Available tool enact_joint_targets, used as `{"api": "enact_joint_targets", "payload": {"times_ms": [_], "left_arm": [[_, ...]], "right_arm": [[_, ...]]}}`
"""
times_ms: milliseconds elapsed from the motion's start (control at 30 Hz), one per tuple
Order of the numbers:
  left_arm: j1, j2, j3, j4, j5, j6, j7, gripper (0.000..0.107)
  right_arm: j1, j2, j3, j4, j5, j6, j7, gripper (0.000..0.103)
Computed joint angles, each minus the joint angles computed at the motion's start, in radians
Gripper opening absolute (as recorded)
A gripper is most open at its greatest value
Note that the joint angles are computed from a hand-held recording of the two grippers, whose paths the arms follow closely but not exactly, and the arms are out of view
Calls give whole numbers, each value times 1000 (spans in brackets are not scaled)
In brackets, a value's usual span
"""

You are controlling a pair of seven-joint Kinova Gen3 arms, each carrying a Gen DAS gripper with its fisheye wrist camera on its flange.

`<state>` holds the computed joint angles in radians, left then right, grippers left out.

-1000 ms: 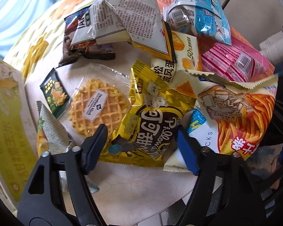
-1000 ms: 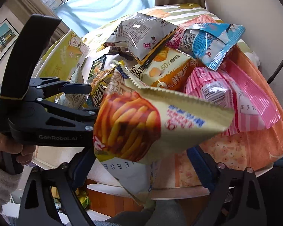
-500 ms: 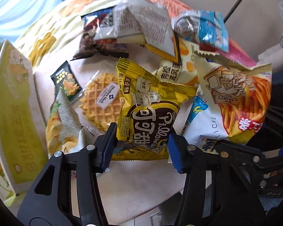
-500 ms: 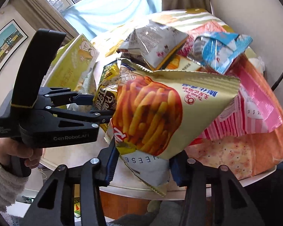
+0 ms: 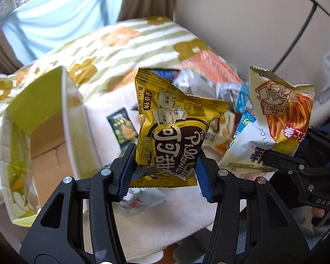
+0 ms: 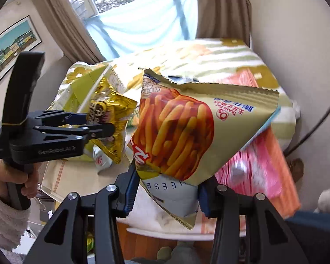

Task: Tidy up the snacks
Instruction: 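Carry both packets over the green box and release them inside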

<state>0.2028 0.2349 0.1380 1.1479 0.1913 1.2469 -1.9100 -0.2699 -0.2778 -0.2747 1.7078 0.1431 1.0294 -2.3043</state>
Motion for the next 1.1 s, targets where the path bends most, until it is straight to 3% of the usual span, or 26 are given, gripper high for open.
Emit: {"api": "enact_joint_targets", "payload": {"times_ms": [300,533,667,833,933,1100], "left_arm": [[-73,-24,-52,-112,-27,13,93,47],[-208,21,-90,-167,-7,54,73,47],[-290,92,-101,-227,15,113,52,47],[-359,167,-102,-279,11,155,10,47],[-366,187,-104,-268,-24,143,-40,47],[-397,257,-93,-306,-15,208,-93,47]], "right_arm": [[-42,116,80,-192,-56,-12,252,43],[-101,260,67,-360,-50,0,309,43],[-186,361,61,-473,38,62,256,43],[-275,495,101,-625,53,133,209,43],[-320,555,128,-704,64,178,194,43],[-386,647,169,-823,76,269,162,43]]}}
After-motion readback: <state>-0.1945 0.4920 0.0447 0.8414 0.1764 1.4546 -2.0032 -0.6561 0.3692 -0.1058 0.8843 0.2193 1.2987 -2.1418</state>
